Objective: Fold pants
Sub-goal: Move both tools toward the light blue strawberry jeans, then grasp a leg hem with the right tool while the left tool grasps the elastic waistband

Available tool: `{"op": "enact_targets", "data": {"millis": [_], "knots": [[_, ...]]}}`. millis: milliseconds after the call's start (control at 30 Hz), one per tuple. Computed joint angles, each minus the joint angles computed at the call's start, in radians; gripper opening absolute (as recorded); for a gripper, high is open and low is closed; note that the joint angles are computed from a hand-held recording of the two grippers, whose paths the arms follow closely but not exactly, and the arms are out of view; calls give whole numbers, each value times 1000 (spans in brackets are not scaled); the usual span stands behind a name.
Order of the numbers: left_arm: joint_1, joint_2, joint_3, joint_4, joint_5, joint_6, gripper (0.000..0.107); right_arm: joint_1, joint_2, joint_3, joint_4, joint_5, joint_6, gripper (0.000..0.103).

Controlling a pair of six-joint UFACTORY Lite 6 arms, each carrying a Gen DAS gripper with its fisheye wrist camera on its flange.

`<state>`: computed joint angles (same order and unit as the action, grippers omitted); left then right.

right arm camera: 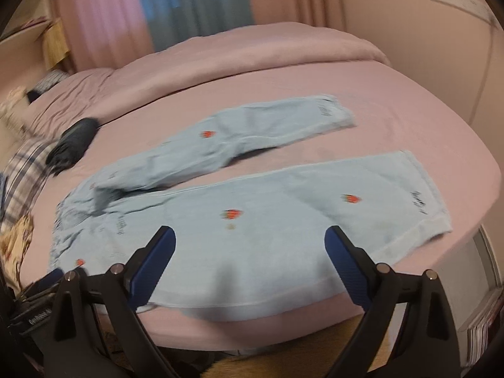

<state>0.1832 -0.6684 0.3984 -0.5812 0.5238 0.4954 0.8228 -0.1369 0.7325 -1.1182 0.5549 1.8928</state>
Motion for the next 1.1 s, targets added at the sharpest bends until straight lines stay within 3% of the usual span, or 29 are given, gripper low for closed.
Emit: {"op": "enact_targets", "data": {"millis": [133, 233, 267, 400, 467, 533, 600, 667, 700, 733, 833, 933, 1000, 1100], "knots": [[13, 98, 23, -74, -6, 87, 80, -250, -97, -93, 135, -98, -215, 96], [23, 151, 24, -142, -34, 189, 74, -501, -41, -79, 155, -189, -391, 96], [26, 177, 28, -159, -42, 217, 70, -554, -36, -57, 204, -175, -496, 96], [30, 254, 34, -140, -89, 241, 55, -812, 201, 102, 301, -234, -777, 93], [23, 248, 21, -127, -113, 255, 54, -895, 352, 204, 358, -274, -897, 87], [-3, 239, 8, -86, -149, 229, 51, -920, 483, 308, 371, -234, -954, 75], [-18, 230, 2, -4, -165, 145, 44, -958, 539, 345, 420, -262, -1033, 73], [20, 236, 17, 0, -135, 157, 39, -985, 514, 307, 387, -340, -1015, 57], [48, 242, 28, -18, -114, 182, 35, -994, 501, 284, 382, -397, -1024, 21], [80, 255, 40, -51, -99, 226, 33, -995, 477, 265, 357, -425, -990, 4], [223, 228, 81, -66, -35, 291, 32, -983, 390, 253, 113, -378, -768, 2], [340, 210, 107, -115, -12, 374, 32, -986, 360, 260, 67, -382, -744, 2], [434, 276, 171, -167, 55, 451, 32, -953, 406, 311, -41, -321, -625, 2], [549, 364, 271, -273, 153, 568, 32, -964, 499, 387, 38, -296, -697, 3]]}}
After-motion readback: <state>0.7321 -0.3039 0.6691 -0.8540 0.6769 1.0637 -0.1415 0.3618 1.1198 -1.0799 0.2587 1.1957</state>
